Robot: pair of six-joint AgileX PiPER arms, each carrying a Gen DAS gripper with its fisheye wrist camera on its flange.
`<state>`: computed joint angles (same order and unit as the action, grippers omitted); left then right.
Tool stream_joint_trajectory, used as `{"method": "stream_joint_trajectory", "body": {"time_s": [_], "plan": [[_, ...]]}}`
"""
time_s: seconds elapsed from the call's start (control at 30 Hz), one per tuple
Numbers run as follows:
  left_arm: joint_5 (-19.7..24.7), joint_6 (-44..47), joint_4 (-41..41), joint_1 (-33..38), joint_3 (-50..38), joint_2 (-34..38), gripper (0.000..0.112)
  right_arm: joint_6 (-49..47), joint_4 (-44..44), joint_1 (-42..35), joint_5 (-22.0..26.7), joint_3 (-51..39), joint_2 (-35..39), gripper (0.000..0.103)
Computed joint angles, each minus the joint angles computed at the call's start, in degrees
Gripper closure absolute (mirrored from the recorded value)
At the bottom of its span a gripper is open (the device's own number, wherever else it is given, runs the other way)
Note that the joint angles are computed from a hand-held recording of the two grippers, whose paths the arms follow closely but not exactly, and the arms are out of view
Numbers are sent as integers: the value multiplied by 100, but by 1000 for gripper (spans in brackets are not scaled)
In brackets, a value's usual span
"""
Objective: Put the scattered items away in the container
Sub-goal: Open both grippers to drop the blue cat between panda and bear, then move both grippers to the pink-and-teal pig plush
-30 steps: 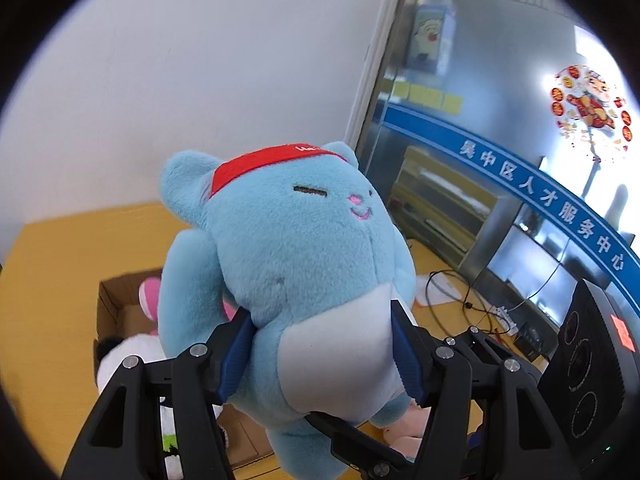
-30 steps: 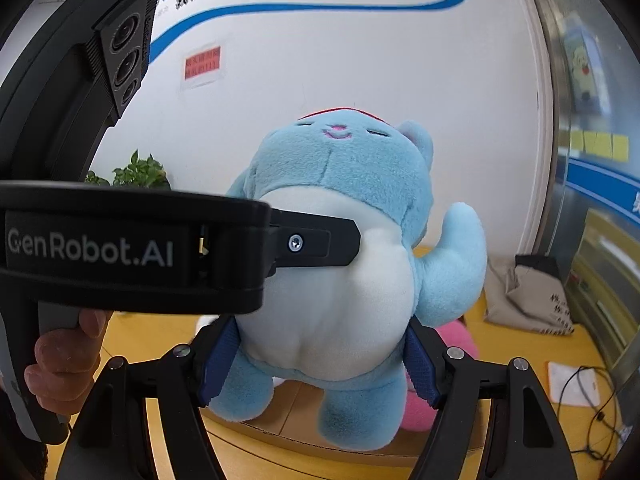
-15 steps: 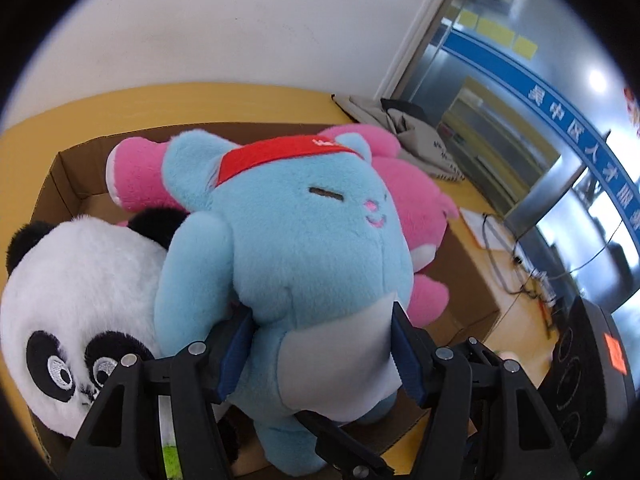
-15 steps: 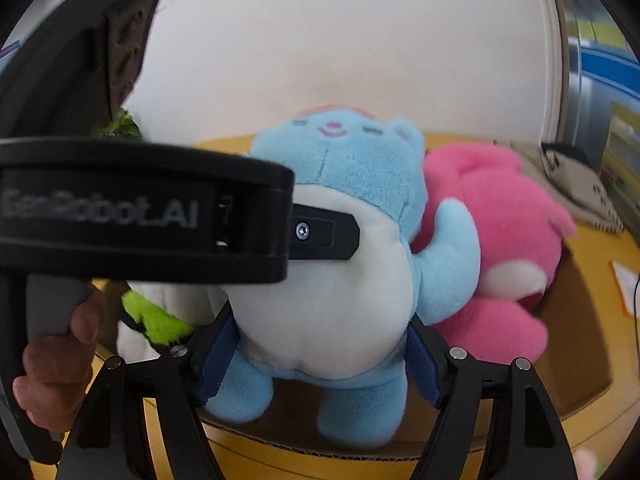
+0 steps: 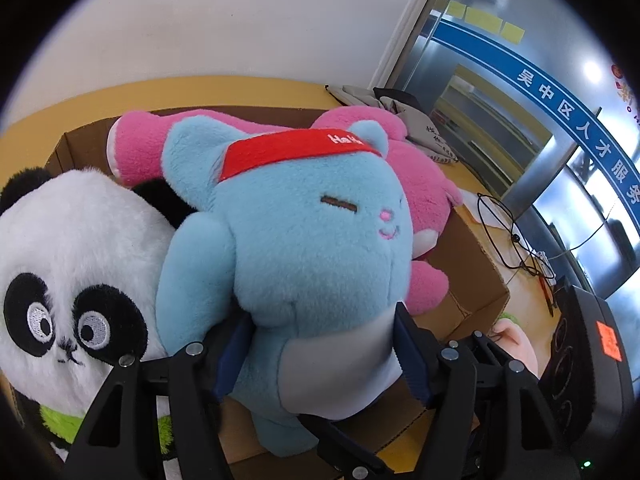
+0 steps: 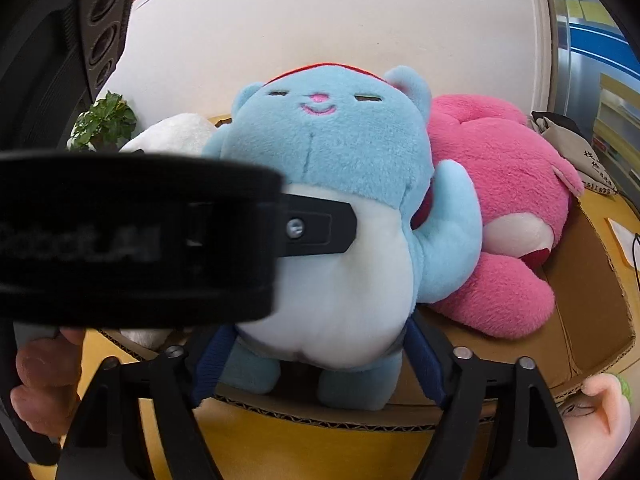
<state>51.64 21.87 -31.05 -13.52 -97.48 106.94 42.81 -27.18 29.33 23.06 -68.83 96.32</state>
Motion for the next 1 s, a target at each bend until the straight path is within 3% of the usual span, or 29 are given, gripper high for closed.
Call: {"method": "stream_joint_trajectory", "body": {"time_s": [0.07, 0.17, 0.27, 0.33, 0.37, 0.5, 0.6, 0.7, 0.8, 0.9, 1.0], "plan": [[-119, -222, 278, -105, 111, -185, 43, -239, 227, -27, 21, 81, -141, 10], [-321, -492, 524, -145, 378, -610, 43, 132, -176, 46, 181, 187, -434, 1], [-592, -598, 437, -7, 810, -1281, 43, 214, -354, 82, 401, 267, -838, 1], [-746, -751, 389, 108, 1111, -1788, 32, 213, -342, 47, 564, 383, -1190, 0], [-852, -966, 516, 115, 1273, -2061, 32, 227, -292, 36, 621, 495, -1408, 0], [-1044, -2085, 1701, -144, 1928, -2999, 32, 596, -437, 255, 946, 710, -2041, 0], [-1066, -3268, 2881, -601, 2457, -3556, 32, 207, -248, -12, 958, 579, -2120, 0], [-974, -3934, 3658, -1113, 2743, -3817, 32, 292, -407, 80, 845, 950, -2507, 0], [-897, -5016, 4868, -1748, 2999, -4097, 32, 75, -317, 180, 1108, 916, -2665, 0], [-777, -5477, 5327, -2097, 3132, -4261, 32, 251, -436, 200, 1290, 1062, -2782, 0], [-759, -5527, 5230, -2183, 3258, -4346, 32, 477, -584, 316, 1495, 1202, -2990, 0]]}}
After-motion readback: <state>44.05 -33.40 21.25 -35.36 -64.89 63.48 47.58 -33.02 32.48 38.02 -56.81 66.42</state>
